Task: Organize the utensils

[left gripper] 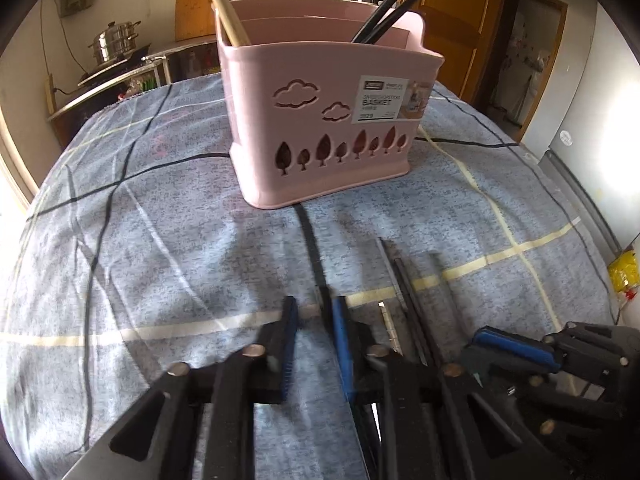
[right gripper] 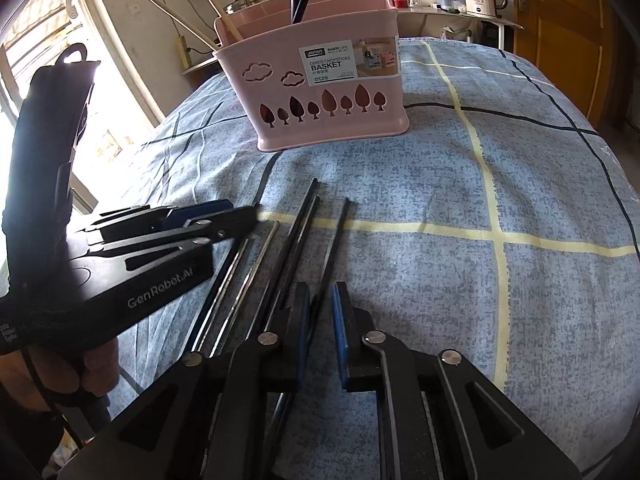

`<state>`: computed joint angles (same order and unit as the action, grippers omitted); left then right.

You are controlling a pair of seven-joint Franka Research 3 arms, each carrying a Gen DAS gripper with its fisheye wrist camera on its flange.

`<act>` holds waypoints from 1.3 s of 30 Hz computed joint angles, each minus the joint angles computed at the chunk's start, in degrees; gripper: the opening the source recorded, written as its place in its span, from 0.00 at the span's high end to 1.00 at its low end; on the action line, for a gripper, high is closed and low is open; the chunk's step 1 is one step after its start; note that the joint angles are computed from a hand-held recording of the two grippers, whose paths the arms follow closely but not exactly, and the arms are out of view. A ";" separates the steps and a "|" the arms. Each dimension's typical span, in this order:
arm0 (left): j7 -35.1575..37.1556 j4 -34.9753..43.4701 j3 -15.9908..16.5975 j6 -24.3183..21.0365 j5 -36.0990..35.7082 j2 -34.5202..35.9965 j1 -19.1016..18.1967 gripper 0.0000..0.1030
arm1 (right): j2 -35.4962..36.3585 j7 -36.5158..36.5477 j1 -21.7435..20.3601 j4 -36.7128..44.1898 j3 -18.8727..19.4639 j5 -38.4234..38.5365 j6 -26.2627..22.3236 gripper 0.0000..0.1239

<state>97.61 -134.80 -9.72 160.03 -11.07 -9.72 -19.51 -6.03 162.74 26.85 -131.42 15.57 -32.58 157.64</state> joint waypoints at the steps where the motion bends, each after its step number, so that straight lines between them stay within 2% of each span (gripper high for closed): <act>1: 0.02 -0.17 0.06 0.03 0.20 -0.13 0.14 0.94 | -0.12 -0.07 0.01 -0.13 -0.04 0.11 -0.06 0.94; 14: 5.38 -4.10 3.81 -2.33 -4.99 -4.87 0.07 0.94 | -2.40 -2.29 -0.42 -1.92 0.25 3.96 -1.83 0.93; 18: 3.87 -4.40 3.21 -4.30 -3.89 -5.90 0.70 0.93 | -1.58 -4.89 -0.60 -0.53 0.13 6.68 -3.29 0.93; 27: 1.10 -4.22 3.14 -7.46 -3.96 -6.81 0.31 0.78 | 1.92 -7.99 0.35 4.58 -1.28 6.93 -8.35 0.93; 34: -4.31 -5.51 0.46 -3.90 3.34 -6.87 1.89 0.79 | 4.21 -10.39 1.16 7.46 -3.25 8.56 -9.57 0.93; 35: -5.12 -5.78 0.27 -3.28 4.39 -6.91 1.96 0.80 | 4.47 -10.74 1.21 7.68 -3.49 8.62 -9.38 0.93; 37: -6.55 -5.52 0.26 -3.14 6.09 -6.66 2.13 0.93 | 4.72 -10.95 1.25 7.61 -3.94 8.74 -8.32 0.93; 39: -6.64 -4.91 1.23 -3.66 5.30 -6.25 1.43 0.94 | 4.75 -11.13 1.33 7.46 -4.15 8.92 -7.79 0.94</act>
